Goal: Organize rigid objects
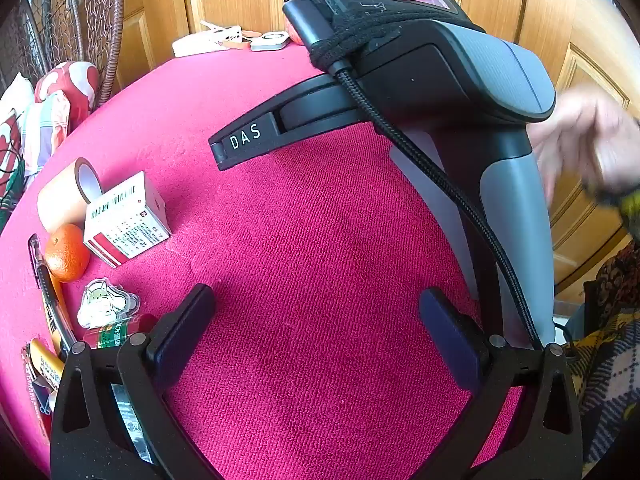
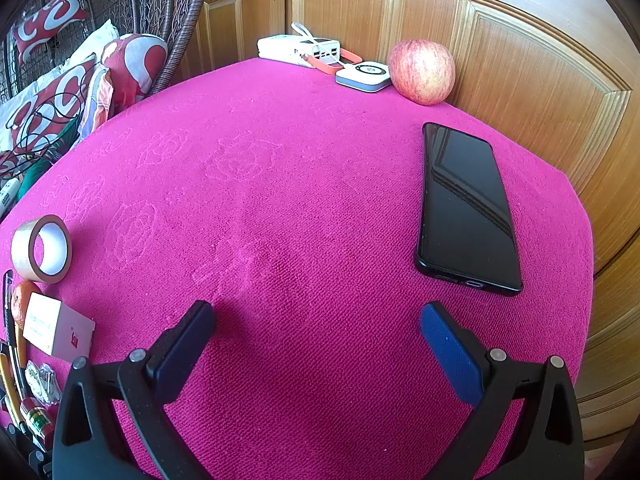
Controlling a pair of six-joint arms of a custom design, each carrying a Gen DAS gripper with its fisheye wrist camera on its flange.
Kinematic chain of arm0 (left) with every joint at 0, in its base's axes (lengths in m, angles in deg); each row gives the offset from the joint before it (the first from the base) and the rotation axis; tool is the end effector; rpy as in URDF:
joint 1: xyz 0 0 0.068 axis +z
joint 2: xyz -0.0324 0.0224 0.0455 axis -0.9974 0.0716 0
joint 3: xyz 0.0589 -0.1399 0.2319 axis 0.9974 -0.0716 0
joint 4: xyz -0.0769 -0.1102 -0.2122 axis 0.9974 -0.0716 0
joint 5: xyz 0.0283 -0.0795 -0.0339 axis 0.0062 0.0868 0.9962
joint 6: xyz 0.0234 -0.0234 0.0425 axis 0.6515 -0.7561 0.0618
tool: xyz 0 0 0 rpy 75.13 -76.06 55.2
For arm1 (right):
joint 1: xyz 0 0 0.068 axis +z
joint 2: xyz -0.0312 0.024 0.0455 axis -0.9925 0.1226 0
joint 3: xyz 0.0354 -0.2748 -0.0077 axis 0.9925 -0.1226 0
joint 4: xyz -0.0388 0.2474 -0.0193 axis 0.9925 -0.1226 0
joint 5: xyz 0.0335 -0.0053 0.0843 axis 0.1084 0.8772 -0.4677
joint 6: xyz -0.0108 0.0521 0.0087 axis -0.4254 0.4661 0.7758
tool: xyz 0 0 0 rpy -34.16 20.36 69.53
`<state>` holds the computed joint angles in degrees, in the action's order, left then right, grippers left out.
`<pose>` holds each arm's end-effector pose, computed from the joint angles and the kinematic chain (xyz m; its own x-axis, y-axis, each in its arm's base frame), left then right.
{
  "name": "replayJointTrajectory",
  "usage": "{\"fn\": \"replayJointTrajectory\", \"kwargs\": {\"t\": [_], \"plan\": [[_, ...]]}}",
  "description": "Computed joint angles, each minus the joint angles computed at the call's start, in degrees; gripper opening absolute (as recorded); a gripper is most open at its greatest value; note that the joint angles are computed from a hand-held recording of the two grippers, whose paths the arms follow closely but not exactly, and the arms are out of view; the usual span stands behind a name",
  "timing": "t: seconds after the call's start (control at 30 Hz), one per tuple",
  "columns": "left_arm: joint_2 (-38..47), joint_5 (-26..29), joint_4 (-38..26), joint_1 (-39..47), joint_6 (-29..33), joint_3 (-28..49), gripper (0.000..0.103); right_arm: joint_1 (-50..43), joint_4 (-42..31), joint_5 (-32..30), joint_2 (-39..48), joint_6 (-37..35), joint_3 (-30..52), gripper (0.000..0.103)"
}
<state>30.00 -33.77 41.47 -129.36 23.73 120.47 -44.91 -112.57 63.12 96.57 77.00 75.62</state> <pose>0.2113 -0.2095 0.1813 -0.3830 0.6847 -0.6200 0.8746 0.4848 -0.0048 0.2439 0.1653 0.1789 -0.6680 0.4068 -0.6231 0.4946 0.8683 0.0366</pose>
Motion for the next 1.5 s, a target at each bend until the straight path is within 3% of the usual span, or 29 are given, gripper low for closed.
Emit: {"fn": "replayJointTrajectory", "kwargs": {"t": [0.37,0.8,0.93,1.07,1.17,1.3,1.4,1.5], "plan": [[0.03,0.17,-0.21,0.29,0.14,0.26,0.103,-0.01,-0.16,-0.14,0.05,0.02,0.09,0.103],[-2.05,-3.51,1.06,-2.06,-3.75,-1.83,0.103,-0.16,0.29,-0.68,-0.39,-0.36,-0.28,0.103],[-9.8,-8.38,4.52,-3.89,-5.15,-6.93,0.103,-0.35,4.07,-2.63,-4.32,-2.57,-4.11,0.103],[-23.07,-8.03,1.5,-1.61,-7.19,-10.2,0.103,5.44,5.45,8.58,-9.75,-2.62,-7.73,0.103],[-33.8,-6.97,-3.62,4.08,-8.12,-11.4,0.103,9.38,4.45,15.05,-11.94,-5.28,-7.71,0.103],[-41.86,-0.41,-8.8,17.59,-7.88,-12.77,0.103,9.44,6.18,12.77,-15.29,-9.84,-8.24,0.103],[-45.28,5.74,-12.82,31.6,-6.0,-13.97,0.103,10.83,15.5,15.12,-15.43,-17.29,-10.53,0.103],[-47.8,8.68,-15.12,40.7,-3.21,-16.16,0.103,9.17,21.34,9.45,-16.43,-22.5,-11.11,0.103]]}}
